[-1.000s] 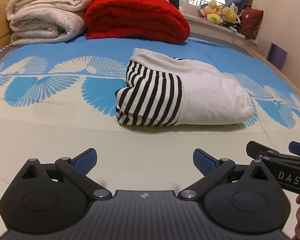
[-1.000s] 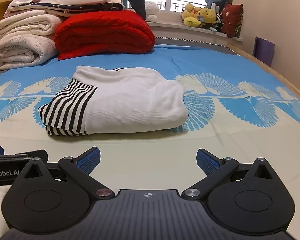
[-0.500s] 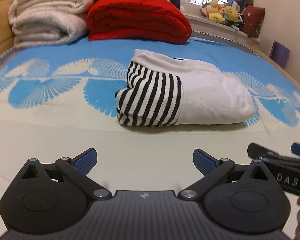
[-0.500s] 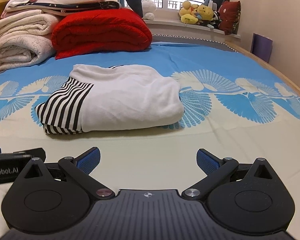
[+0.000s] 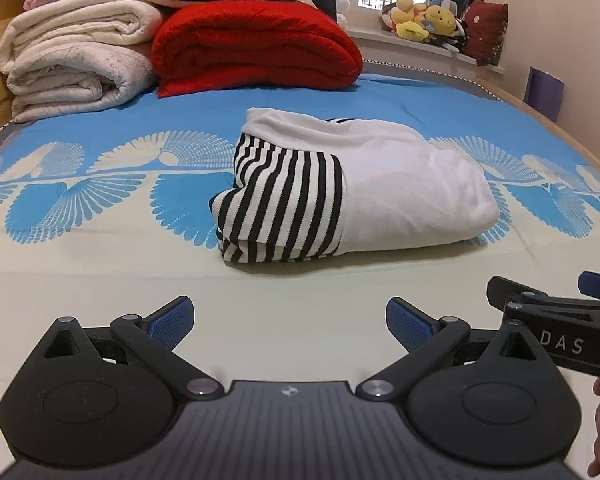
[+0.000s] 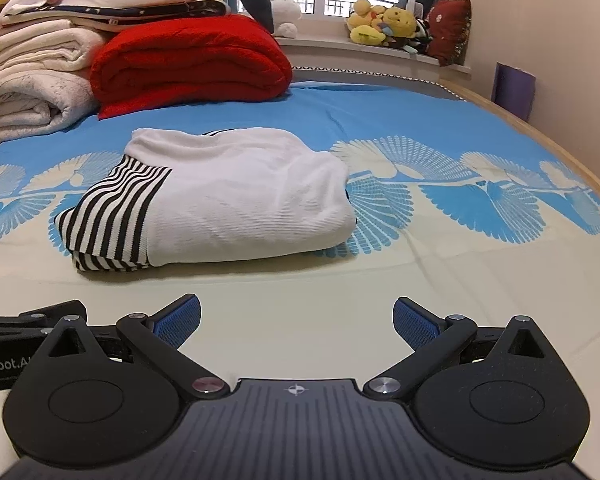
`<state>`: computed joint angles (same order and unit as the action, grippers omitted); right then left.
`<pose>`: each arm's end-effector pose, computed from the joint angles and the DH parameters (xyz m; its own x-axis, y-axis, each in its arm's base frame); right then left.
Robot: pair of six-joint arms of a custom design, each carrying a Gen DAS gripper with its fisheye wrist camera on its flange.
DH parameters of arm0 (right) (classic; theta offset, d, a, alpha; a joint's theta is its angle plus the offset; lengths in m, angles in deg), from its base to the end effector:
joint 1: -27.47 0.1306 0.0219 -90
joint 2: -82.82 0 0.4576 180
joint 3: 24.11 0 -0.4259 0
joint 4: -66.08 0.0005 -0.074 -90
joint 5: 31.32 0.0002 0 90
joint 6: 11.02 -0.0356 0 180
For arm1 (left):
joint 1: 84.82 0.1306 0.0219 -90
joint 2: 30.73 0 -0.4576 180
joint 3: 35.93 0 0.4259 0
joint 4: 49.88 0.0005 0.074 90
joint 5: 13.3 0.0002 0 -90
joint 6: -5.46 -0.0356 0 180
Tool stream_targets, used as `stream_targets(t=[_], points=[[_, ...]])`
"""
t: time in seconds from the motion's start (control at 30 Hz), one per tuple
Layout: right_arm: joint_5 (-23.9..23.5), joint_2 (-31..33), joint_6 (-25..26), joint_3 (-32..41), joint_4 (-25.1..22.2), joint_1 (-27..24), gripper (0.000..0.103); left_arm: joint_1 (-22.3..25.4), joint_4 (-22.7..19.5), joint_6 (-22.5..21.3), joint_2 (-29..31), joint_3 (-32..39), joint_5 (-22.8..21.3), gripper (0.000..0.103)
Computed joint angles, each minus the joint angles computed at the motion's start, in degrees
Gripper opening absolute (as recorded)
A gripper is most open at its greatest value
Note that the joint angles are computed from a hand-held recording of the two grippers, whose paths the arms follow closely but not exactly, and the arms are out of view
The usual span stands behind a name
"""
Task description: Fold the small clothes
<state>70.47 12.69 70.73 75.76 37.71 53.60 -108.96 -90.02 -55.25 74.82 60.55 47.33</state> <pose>0.6158 0.2934 0.4193 -0.5928 -0.1343 -0.7941 -0.2044 0.9788 -0.0130 0.5851 -0.2436 0.4247 -0.6339 -0.1831 -0.7514 -0.2822 0.9594 0.0042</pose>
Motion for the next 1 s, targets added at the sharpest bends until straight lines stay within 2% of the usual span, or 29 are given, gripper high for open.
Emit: stream_targets(t=[0.3, 1.0], points=[[-0.4, -0.1, 0.5, -0.4, -0.2, 0.2, 0.101, -0.1, -0.8, 0.4, 0.1, 0.1, -1.8, 0.102], [-0.6, 0.1, 0.6, -0.3, -0.5, 0.2, 0.101, 0.0, -1.0, 0.1, 0.0, 0.0, -2.3, 0.102]])
